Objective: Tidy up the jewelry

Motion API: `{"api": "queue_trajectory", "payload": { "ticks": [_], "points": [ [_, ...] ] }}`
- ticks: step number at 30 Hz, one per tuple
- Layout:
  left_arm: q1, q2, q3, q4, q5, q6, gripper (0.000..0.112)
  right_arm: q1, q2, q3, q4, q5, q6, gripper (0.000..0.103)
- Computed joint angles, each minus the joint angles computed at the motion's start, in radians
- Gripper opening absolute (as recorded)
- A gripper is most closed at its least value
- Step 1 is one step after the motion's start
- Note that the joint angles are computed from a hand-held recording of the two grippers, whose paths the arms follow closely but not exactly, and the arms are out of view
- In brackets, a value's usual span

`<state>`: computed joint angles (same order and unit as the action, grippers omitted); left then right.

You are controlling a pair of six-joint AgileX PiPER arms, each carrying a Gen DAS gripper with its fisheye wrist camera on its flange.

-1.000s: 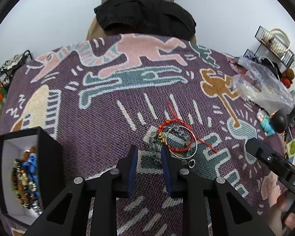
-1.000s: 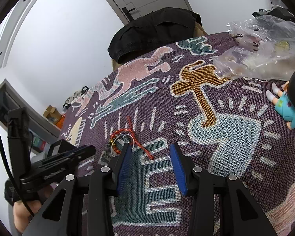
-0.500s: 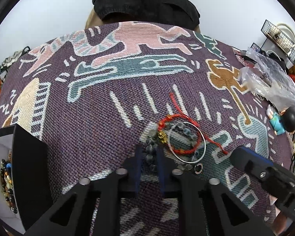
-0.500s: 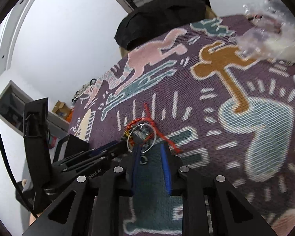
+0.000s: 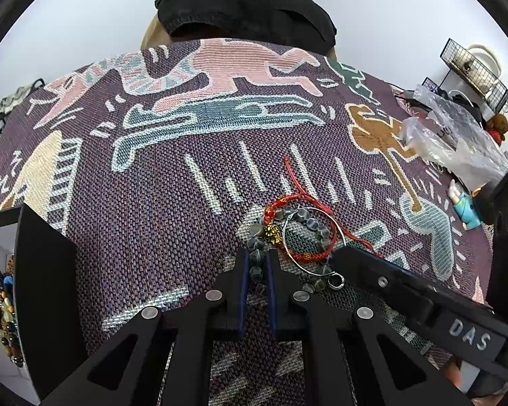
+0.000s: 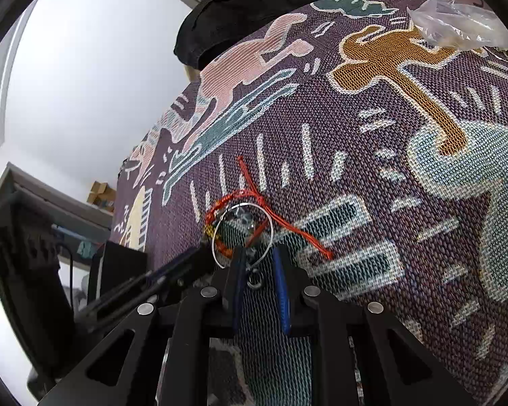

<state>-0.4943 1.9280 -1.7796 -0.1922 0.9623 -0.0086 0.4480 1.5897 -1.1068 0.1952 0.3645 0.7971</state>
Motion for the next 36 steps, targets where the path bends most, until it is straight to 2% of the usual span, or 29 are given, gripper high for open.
{"api": "queue_trajectory", "payload": {
  "ticks": [4,7,9,11,18,30,36],
  "points": [
    [0.005,-0.001,0.003,-0.015,-0.001,0.01,0.01,-0.004,0.025,-0.026,-0.014,0.002,0.047,0.013],
    [0.013,-0.002,0.005,-0.031,0.002,0.018,0.01,-0.011,0.027,-0.006,0.065,-0.043,-0.014,0.006],
    [0.023,-0.008,0.012,-0.041,0.002,0.019,0.01,-0.002,0.007,0.024,0.036,-0.072,0.022,0.003],
    [0.034,-0.017,0.018,-0.044,-0.003,0.018,0.01,0.005,-0.021,0.055,-0.026,-0.093,0.088,0.003],
    [0.063,-0.065,0.005,-0.06,0.011,0.032,0.01,0.006,-0.116,0.117,-0.066,-0.132,0.122,0.003],
    [0.067,-0.14,-0.116,-0.046,0.092,0.047,0.01,0.079,-0.214,0.077,-0.406,-0.081,0.412,0.003],
    [0.084,-0.166,-0.171,-0.039,0.125,0.054,0.01,0.117,-0.244,0.038,-0.501,-0.039,0.481,0.003]
  ]
}}
